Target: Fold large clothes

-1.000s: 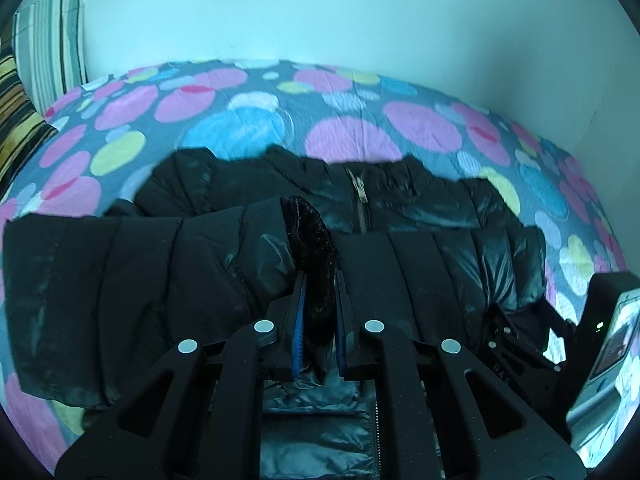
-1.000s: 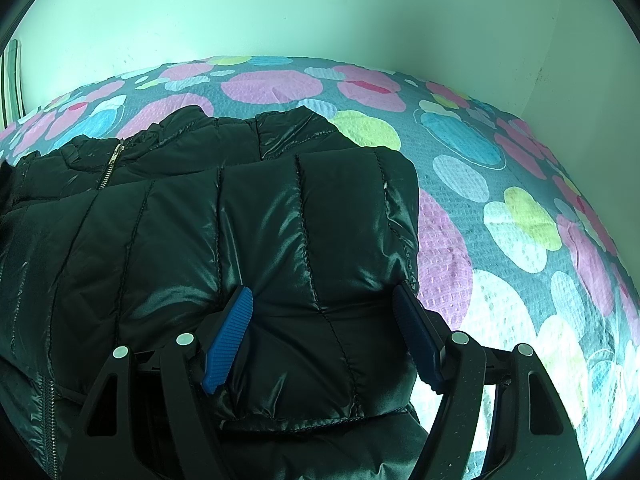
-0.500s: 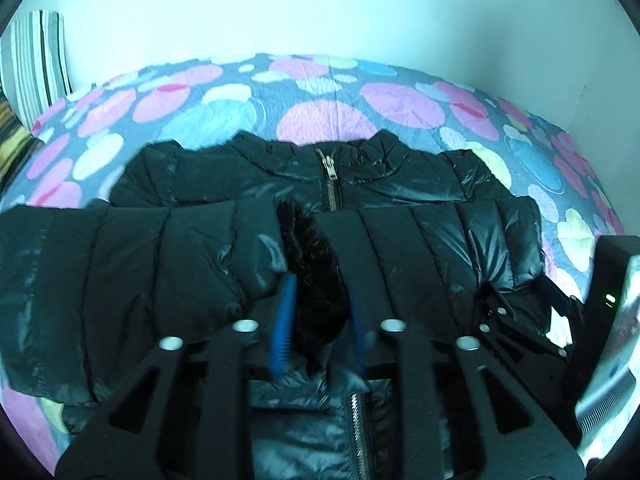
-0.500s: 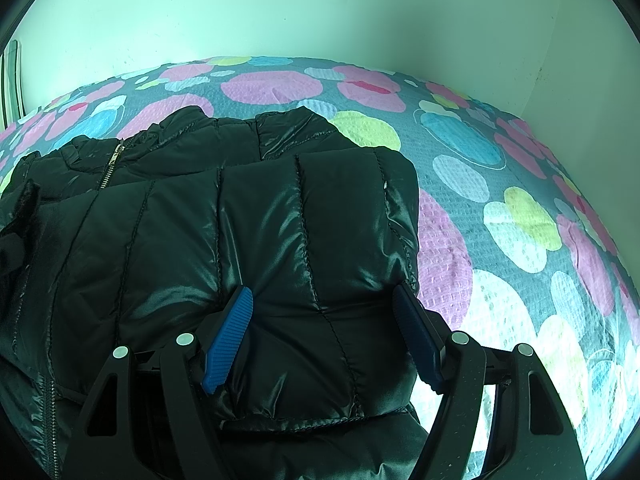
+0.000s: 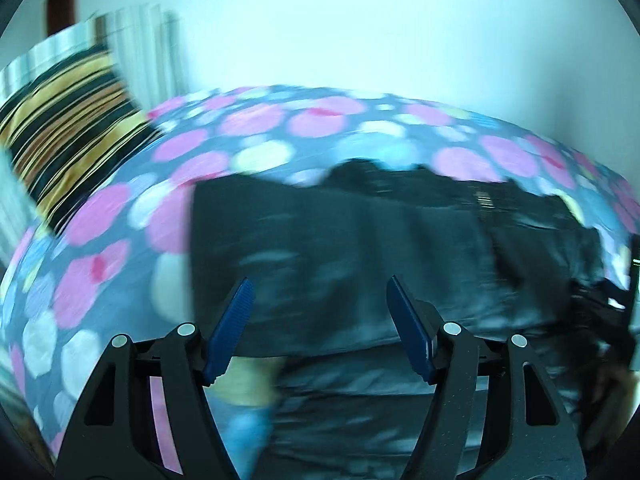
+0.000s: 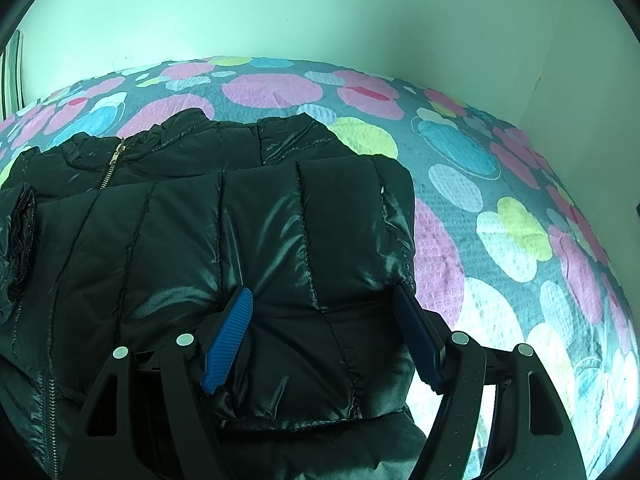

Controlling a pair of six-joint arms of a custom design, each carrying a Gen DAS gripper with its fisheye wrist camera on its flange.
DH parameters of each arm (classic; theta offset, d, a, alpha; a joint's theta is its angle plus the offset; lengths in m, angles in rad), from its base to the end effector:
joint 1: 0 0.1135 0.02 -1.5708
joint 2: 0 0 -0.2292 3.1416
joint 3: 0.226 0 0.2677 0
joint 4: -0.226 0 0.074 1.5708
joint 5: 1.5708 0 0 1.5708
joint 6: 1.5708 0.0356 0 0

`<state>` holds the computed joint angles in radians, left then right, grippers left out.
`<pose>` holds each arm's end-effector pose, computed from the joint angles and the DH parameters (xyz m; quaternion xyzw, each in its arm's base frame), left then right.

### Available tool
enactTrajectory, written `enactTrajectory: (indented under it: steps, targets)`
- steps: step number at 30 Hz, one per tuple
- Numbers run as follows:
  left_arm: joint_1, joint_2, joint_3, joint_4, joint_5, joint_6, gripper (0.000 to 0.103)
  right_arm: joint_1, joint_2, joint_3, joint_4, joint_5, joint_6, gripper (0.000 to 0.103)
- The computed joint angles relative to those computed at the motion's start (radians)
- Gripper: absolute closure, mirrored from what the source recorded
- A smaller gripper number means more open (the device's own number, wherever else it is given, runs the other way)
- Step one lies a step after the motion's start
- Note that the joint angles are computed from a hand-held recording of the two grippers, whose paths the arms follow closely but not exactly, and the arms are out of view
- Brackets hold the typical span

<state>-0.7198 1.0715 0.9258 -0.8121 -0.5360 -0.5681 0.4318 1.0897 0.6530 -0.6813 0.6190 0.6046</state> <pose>0.1904 -0.1428 0.2506 -0.0100 0.9228 0.0272 0.3843 0.2092 0.0736 0.1681 0.1482 0.9188 -0.1519 0.3328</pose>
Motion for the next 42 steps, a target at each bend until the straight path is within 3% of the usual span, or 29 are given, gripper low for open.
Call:
enactTrajectory:
  steps: [5,9,19,27,28,30,31,35,38,42]
  targets:
    - [0.161,-0.152,-0.104,-0.022,0.013,0.038,0.034,0.102,-0.09,0.051,-0.109,0.085,0.027,0.031]
    - [0.274,-0.201,-0.145,-0.002,0.067,0.074,0.034,0.175,-0.083,0.113,-0.108,0.037,0.038,0.031]
    - [0.416,-0.145,-0.168,0.085,0.12,0.174,0.034,0.256,0.275,0.345,0.083,-0.124,-0.014,0.032]
    - [0.477,-0.137,-0.188,0.111,0.131,0.232,0.032,0.257,0.45,0.438,0.107,-0.196,-0.009,0.033]
    - [0.485,-0.131,-0.192,0.117,0.143,0.235,0.032,0.252,0.455,0.437,0.112,-0.219,-0.002,0.036]
    - [0.487,-0.121,-0.2,0.13,0.151,0.237,0.032,0.241,0.463,0.432,0.129,-0.279,-0.006,0.061]
    - [0.486,-0.116,-0.202,0.136,0.15,0.237,0.032,0.247,0.469,0.438,0.127,-0.283,-0.008,0.062]
    - [0.492,-0.108,-0.2,0.139,0.157,0.232,0.032,0.283,0.469,0.461,0.102,-0.232,-0.023,0.09]
    - [0.487,-0.123,-0.188,0.131,0.158,0.234,0.032,0.294,0.404,0.437,0.09,-0.187,-0.023,0.093]
    - [0.438,-0.099,-0.151,0.131,0.144,0.218,0.032,0.308,0.306,0.386,0.037,-0.037,-0.041,0.093]
